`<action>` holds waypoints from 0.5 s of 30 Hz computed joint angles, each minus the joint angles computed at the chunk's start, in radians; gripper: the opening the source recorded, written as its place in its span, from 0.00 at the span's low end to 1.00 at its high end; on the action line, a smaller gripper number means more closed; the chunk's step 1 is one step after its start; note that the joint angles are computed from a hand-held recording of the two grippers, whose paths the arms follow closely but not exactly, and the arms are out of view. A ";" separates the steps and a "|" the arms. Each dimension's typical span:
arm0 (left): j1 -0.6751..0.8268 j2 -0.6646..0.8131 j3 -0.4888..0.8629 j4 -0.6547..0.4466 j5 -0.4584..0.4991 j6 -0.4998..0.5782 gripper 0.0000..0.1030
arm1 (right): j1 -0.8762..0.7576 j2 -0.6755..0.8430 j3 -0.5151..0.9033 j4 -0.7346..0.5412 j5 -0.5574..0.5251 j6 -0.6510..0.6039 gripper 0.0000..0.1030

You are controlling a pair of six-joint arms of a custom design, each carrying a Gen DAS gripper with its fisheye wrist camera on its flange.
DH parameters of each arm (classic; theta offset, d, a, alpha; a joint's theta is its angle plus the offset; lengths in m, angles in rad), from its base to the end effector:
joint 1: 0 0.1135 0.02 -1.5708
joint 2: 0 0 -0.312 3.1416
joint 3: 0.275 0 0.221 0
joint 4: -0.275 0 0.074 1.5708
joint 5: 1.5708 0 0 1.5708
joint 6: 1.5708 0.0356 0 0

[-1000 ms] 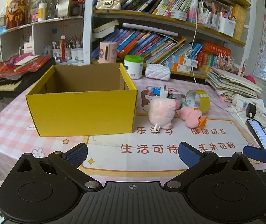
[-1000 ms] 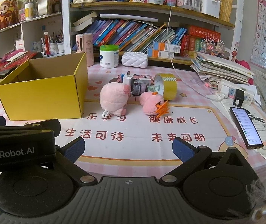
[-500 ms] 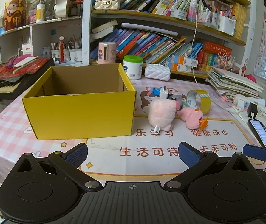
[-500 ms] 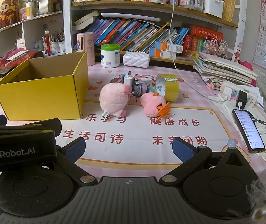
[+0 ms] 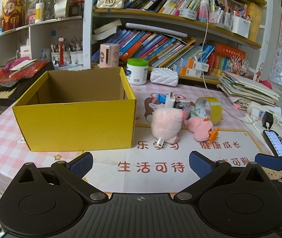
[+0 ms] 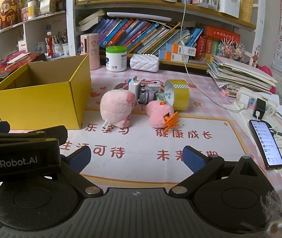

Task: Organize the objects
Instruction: 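Reach the right tool to the pink chick and close on it while the left tool approaches the pink pig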

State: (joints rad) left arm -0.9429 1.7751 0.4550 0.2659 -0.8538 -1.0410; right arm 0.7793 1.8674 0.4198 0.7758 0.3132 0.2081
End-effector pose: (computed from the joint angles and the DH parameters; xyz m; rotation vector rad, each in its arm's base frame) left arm 0.1641 -0.1803 0.1432 -0.3658 2.1487 0.0599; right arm 0.2078 0.1899 0.1410 -0.4601 2.1631 0.1975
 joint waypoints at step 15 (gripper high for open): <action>0.083 0.092 0.121 -0.015 0.024 0.016 1.00 | -0.177 0.069 0.107 -0.021 -0.178 -0.135 0.98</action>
